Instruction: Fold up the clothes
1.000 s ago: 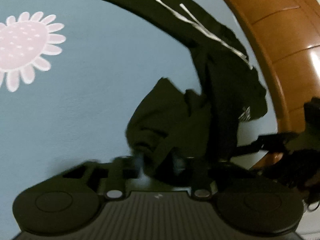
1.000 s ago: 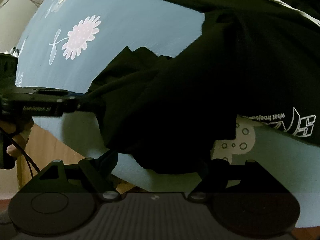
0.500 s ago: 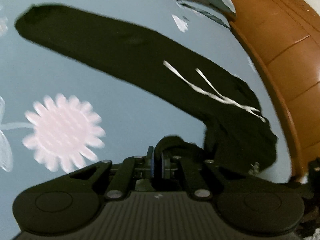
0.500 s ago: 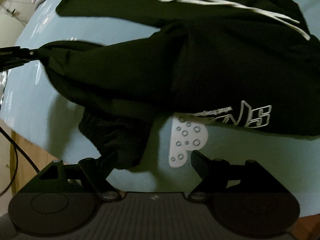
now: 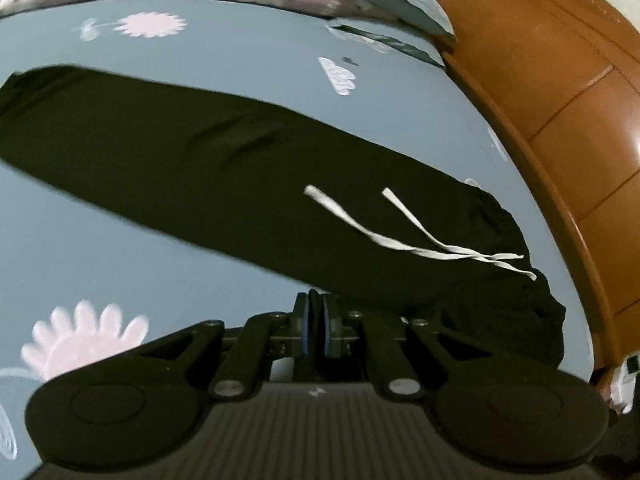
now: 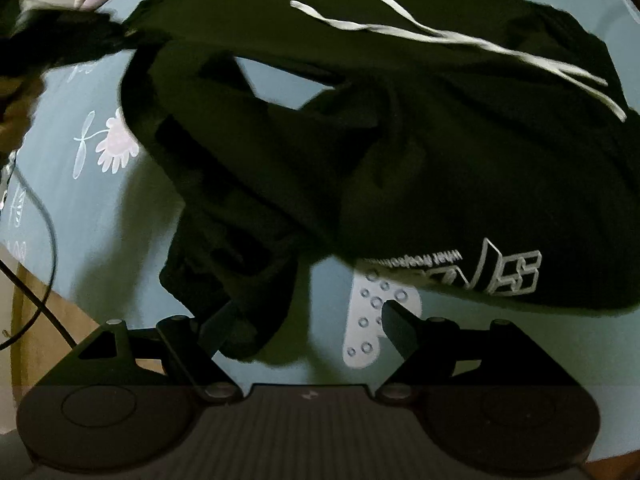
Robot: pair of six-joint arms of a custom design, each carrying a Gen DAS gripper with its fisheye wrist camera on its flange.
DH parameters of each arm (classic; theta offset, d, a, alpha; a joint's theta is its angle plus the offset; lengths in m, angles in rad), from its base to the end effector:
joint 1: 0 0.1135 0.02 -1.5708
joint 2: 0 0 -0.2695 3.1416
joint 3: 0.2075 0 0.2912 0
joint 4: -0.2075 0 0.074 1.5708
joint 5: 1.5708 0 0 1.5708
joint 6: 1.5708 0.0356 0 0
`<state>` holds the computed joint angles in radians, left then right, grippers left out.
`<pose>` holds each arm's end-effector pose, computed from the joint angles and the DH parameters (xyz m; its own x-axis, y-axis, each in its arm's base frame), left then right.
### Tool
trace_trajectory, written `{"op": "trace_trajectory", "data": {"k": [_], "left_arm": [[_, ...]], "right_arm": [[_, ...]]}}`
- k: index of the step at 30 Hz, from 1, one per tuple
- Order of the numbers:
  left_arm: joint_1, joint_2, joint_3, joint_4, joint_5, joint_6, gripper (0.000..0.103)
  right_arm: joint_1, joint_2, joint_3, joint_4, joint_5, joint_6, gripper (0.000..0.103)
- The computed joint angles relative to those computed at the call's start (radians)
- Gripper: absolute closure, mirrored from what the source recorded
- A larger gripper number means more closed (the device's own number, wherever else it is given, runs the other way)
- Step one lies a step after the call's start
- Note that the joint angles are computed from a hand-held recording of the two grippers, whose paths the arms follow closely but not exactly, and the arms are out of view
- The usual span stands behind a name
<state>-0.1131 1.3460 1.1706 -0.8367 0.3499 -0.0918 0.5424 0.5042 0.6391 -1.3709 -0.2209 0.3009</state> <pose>0.3046 -0.0469 0.2945 -0.8652 0.0116 -0.5012 0.2081 0.9178 -0.3381 0.0765 0.0552 0.2388 -0.9401 -0.2290 -0.2525 -0.3002 0.9071 0.2950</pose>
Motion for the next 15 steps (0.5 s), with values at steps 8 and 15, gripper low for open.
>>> {"op": "trace_trajectory", "data": {"k": [8,15], "left_arm": [[0.024,-0.078,-0.028,-0.063,0.008,0.077,0.06],[0.178,-0.24,-0.163,-0.245,-0.044,0.123,0.055]], "right_arm": [[0.153,0.065,0.036,0.078,0.101,0.003,0.019],[0.094,0.109,0.036,0.151,0.147,-0.113,0.019]]}}
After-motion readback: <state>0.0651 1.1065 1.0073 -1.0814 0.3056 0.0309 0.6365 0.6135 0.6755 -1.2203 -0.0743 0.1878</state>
